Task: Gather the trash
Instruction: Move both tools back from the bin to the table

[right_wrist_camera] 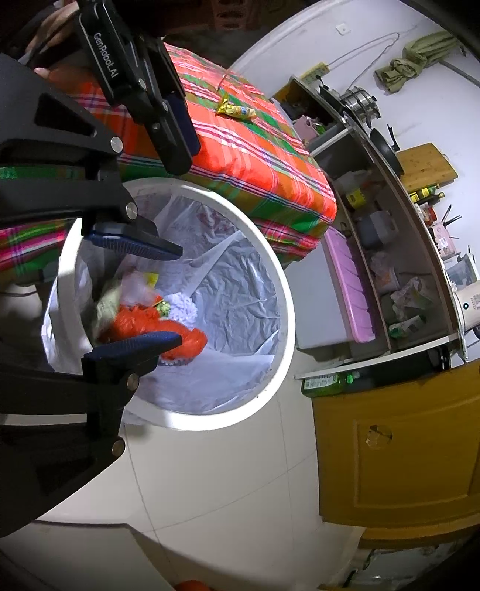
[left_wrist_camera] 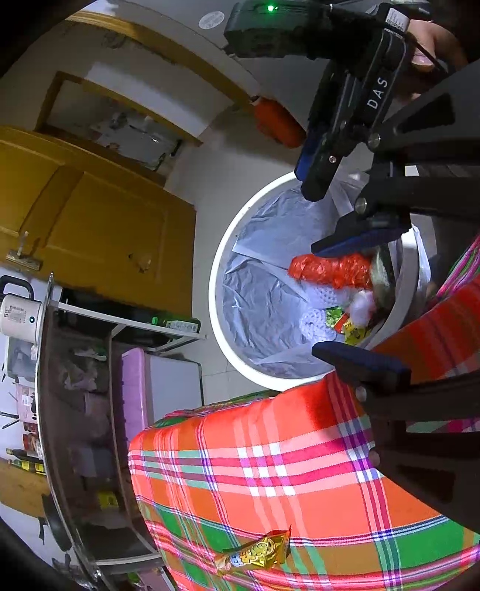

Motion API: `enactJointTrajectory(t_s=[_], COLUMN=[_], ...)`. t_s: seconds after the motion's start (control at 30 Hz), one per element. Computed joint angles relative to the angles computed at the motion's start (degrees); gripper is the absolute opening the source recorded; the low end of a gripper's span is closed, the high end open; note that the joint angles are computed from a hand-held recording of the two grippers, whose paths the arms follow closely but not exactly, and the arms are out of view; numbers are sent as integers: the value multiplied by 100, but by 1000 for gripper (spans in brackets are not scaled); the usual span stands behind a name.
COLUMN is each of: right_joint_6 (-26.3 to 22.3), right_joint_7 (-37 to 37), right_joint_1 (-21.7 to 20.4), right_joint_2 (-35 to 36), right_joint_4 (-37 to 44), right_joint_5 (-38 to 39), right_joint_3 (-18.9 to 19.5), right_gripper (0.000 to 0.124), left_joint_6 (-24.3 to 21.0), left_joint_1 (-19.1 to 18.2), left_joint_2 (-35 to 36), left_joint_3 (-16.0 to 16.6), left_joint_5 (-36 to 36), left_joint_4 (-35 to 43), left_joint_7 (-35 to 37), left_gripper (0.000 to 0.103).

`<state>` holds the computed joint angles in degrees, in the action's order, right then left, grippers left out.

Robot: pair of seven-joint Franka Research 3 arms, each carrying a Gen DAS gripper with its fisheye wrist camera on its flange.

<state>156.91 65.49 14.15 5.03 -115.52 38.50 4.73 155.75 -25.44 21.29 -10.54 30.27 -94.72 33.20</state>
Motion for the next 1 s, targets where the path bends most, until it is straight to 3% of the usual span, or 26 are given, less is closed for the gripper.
enactJointTrajectory(t_s=[0.27, 0.53, 1.0], right_joint_6=[127, 216, 456], right_joint_7=[-424, -845, -1290], right_joint_1=[33, 239, 773], right_joint_2=[-310, -748, -1457], right_joint_4=[-198, -423, -790], right_joint_5=[462, 866, 1177], right_joint_3=[13, -28, -101], right_gripper=[41, 41, 41], left_joint_6=[309, 340, 46], left_joint_1=[-50, -101, 381], left_joint_2=[-366, -1029, -2192], left_joint_3=[114, 142, -431], left_joint_5=[328, 1343, 2527], left_joint_4=[-398, -933, -1872], left_joint_7=[-464, -1428, -2744], left_gripper=[47, 47, 47])
